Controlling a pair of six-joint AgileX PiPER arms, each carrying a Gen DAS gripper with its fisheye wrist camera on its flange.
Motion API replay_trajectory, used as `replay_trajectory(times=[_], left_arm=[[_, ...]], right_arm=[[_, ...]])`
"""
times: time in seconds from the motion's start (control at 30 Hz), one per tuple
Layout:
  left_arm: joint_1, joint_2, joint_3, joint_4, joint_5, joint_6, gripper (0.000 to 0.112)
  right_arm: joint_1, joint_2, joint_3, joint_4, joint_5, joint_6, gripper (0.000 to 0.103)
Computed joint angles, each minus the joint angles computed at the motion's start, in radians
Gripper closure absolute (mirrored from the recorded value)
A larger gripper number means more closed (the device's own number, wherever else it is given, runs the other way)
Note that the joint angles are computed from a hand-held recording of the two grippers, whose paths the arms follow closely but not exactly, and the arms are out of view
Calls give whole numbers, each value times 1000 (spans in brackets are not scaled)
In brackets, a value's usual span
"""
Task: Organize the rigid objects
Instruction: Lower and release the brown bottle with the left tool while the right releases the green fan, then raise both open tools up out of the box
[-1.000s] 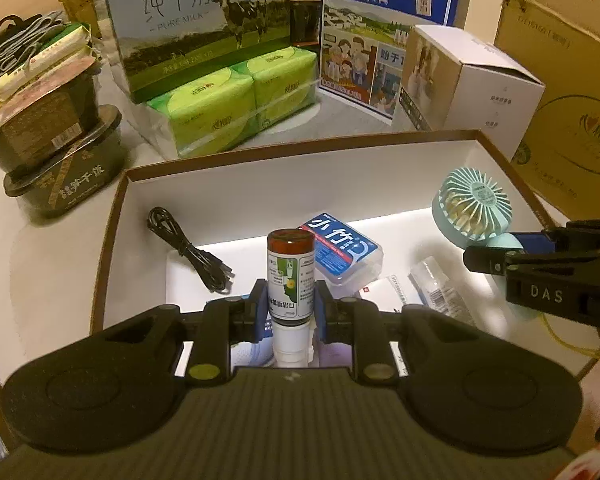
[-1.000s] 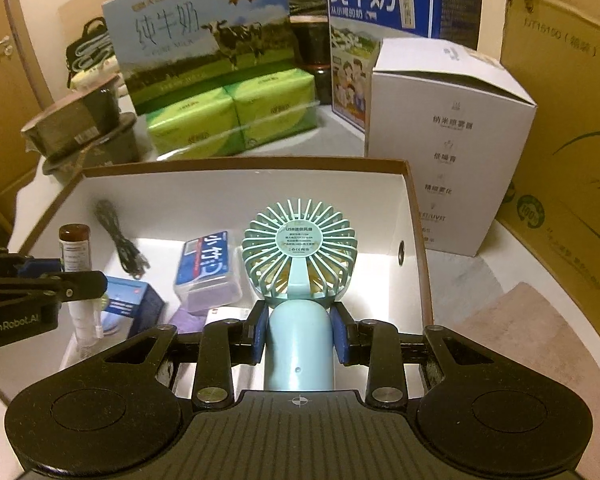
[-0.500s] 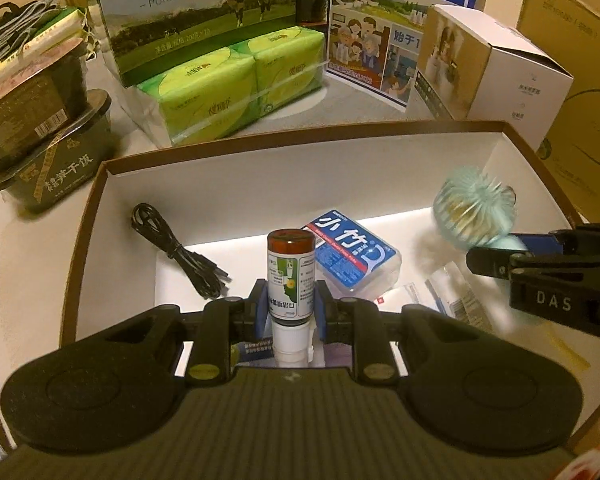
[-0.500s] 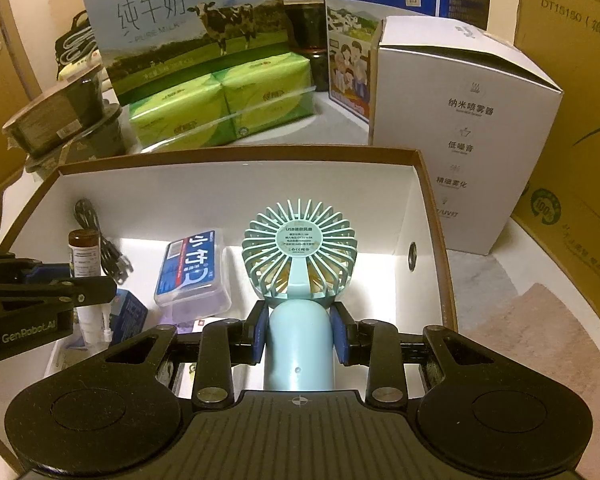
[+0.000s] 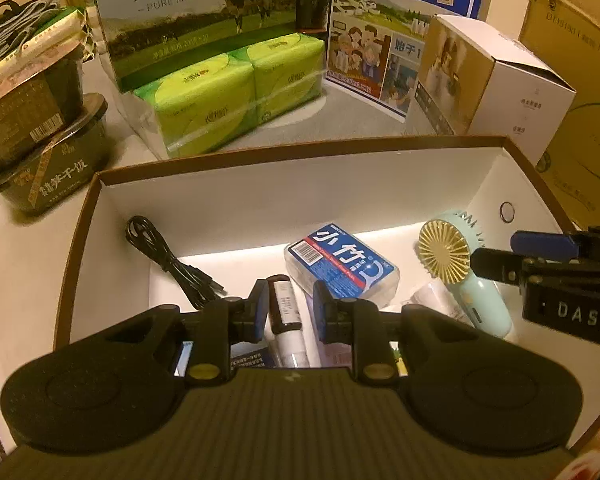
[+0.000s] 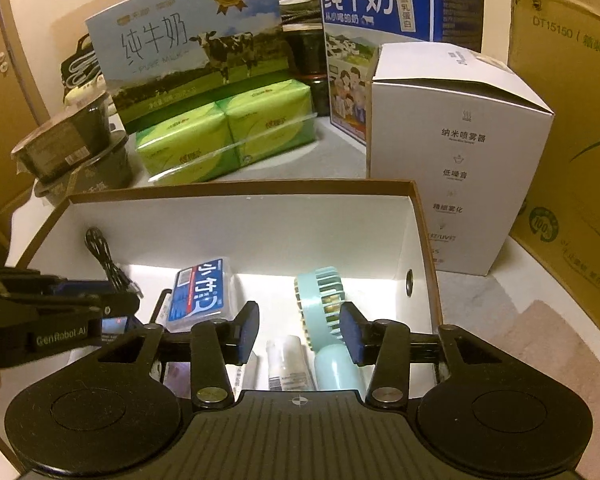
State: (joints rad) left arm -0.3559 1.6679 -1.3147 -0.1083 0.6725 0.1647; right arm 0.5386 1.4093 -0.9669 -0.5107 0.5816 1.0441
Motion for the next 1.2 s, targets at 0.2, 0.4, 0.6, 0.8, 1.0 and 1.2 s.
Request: replay_trajectory(times=[0.2,0.4,0.6,0.8,1.0,1.2], left_arm=[[4,-8,2,1,5,8,91],[5,-23,5,-1,12,7,91],[1,-42,14,15,15,2,85],[5,-68,29,12,21,14,83],[20,-119,61,-17,27,54,76],[43,-188,99,-71,47,107,73]], right_arm=[[9,-13,15,0,-3,4,53],[12,-30,30,7,1,3,52],[21,-55,47,4,11,7,51],[37,-96,65,-4,32,24,51],[65,-142,80,-16,58,54,50],[118,-202,103,-43,93,108,50]])
